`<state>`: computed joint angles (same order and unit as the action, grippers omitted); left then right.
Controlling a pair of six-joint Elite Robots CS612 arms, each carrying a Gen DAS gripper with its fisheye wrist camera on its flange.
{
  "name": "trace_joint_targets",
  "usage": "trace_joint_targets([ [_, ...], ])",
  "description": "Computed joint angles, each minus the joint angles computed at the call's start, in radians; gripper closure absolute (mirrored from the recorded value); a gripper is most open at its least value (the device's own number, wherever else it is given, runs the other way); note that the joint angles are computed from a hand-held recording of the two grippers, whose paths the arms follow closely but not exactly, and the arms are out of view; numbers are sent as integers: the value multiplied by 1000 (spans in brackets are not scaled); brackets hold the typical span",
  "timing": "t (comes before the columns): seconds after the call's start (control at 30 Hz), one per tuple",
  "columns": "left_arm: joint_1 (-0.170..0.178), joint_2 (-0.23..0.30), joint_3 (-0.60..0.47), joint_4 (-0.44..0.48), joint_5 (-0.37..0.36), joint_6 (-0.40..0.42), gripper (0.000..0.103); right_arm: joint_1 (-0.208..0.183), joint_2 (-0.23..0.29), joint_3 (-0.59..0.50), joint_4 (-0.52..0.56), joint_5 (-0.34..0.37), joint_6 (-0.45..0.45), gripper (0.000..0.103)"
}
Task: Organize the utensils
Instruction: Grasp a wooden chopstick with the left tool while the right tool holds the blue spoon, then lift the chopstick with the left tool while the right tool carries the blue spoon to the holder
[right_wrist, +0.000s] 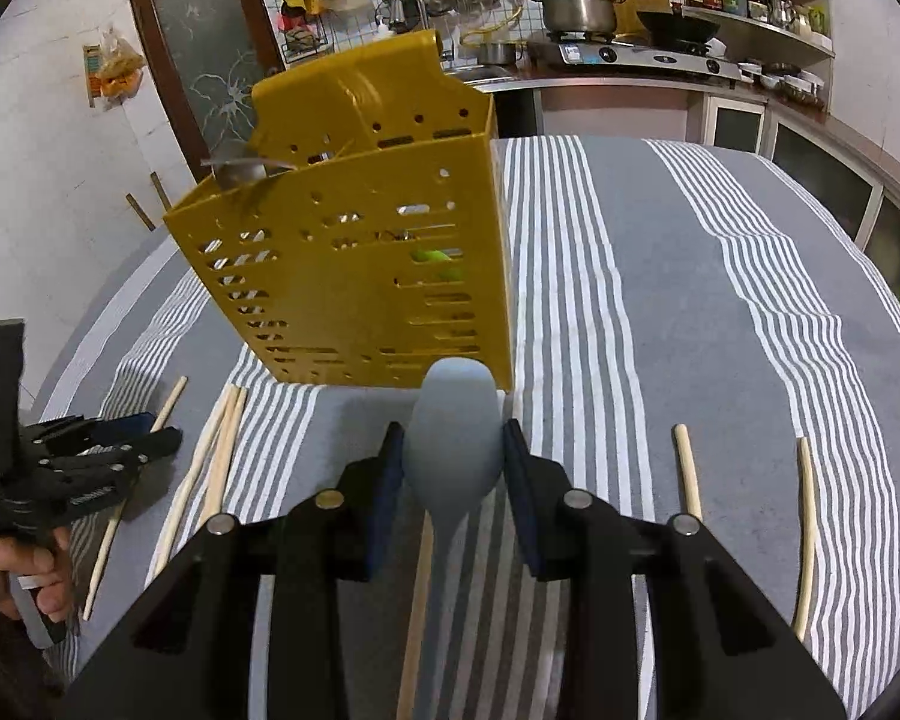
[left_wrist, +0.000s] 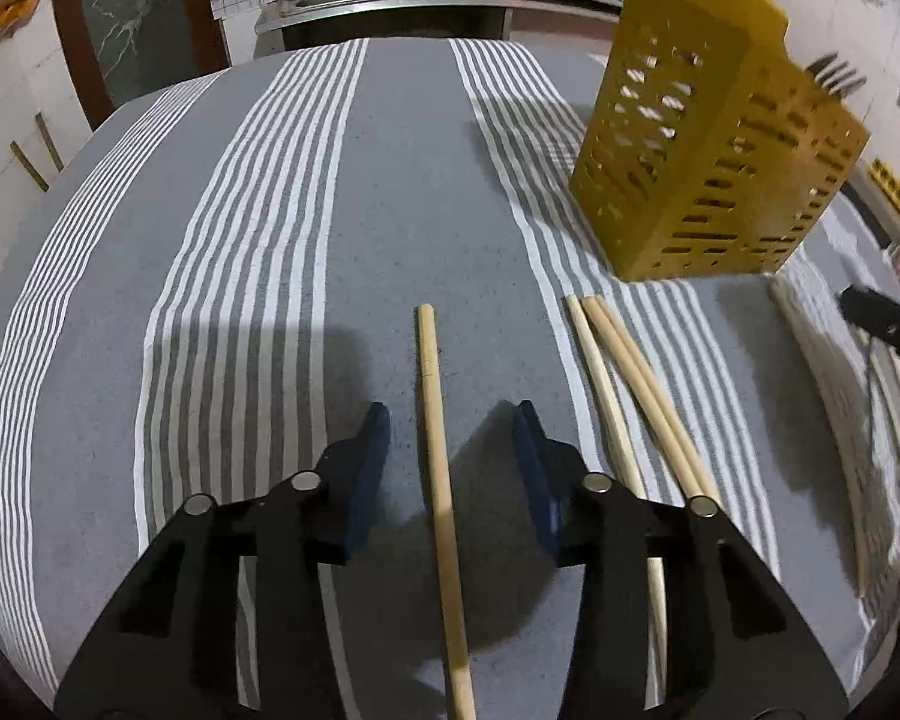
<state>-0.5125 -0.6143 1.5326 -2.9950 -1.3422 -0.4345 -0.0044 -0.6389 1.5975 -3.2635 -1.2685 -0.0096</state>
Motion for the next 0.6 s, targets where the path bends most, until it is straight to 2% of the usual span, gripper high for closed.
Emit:
trace_joint_targets([
  [0.03, -2, 4, -6, 10, 15, 2, 63, 0, -1, 2, -2, 1, 1, 70],
  [0.1, -8, 7, -13, 20, 50, 8, 89, -5, 1, -5, 6, 4, 1, 70],
  [0.17, -6, 10, -19, 28, 49, 10, 99, -10, 5, -15, 17, 8, -5, 70],
  [0.3, 3, 6, -18, 14, 22, -15, 99, -16, 4, -17, 15, 13, -2, 70],
  [0.6, -5, -42, 41, -134, 69, -18, 98, -34, -16, 15, -91, 59, 33, 70],
])
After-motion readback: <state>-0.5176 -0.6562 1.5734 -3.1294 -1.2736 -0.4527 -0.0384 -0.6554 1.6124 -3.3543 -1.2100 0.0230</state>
